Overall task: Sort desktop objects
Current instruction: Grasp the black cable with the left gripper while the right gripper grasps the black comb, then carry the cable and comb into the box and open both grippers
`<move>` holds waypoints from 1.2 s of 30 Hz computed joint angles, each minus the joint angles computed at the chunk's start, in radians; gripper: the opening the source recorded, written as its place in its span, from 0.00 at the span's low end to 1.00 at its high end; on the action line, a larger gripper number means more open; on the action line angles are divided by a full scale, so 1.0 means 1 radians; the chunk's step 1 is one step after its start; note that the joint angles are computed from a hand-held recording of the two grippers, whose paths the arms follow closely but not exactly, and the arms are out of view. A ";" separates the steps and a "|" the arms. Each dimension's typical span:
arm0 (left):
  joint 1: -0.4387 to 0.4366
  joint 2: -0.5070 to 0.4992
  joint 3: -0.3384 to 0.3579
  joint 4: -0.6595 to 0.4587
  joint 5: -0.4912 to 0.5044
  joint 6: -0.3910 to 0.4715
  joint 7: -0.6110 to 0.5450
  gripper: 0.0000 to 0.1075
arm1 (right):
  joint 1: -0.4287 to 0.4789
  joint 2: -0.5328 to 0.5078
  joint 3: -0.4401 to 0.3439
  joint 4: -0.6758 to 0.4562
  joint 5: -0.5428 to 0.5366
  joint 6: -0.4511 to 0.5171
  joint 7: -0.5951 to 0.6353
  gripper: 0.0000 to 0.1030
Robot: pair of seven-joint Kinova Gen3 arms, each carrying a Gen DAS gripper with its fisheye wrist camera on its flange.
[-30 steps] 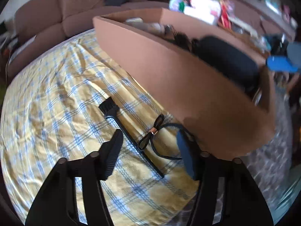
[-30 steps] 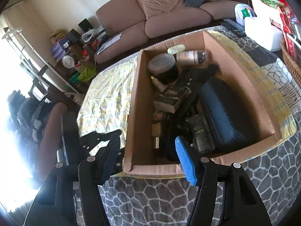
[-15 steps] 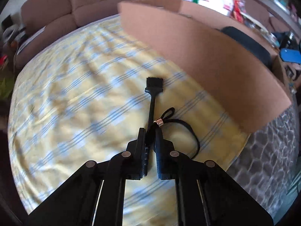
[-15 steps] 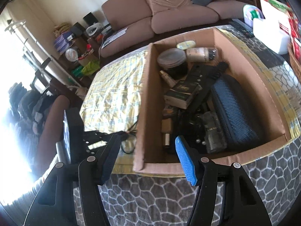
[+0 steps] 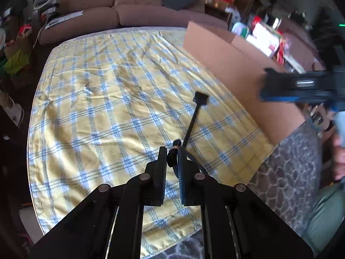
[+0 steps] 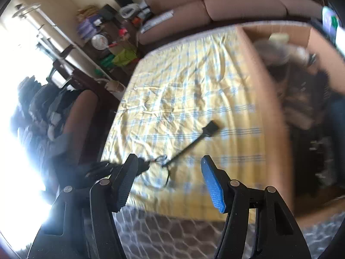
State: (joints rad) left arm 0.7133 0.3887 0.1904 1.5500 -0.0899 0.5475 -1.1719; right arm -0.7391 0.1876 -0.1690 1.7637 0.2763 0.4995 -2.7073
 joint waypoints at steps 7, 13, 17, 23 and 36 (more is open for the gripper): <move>-0.094 -0.026 0.053 0.064 0.096 -0.082 -0.082 0.09 | -0.019 0.212 0.097 -0.185 -0.009 0.130 -0.103 0.61; -0.196 -0.049 0.116 0.123 0.240 -0.146 -0.200 0.09 | -0.073 0.345 0.132 -0.374 0.041 0.348 -0.117 0.61; -0.175 -0.046 0.095 0.122 0.240 -0.137 -0.197 0.17 | -0.185 0.415 0.217 -0.480 0.094 0.500 -0.061 0.33; 0.050 0.020 -0.067 0.021 0.012 -0.024 -0.054 0.41 | -0.143 0.336 0.154 -0.348 0.173 0.399 -0.120 0.24; -0.046 -0.014 0.034 0.074 0.048 -0.117 -0.048 0.08 | -0.176 0.124 0.082 -0.241 0.345 0.339 -0.195 0.24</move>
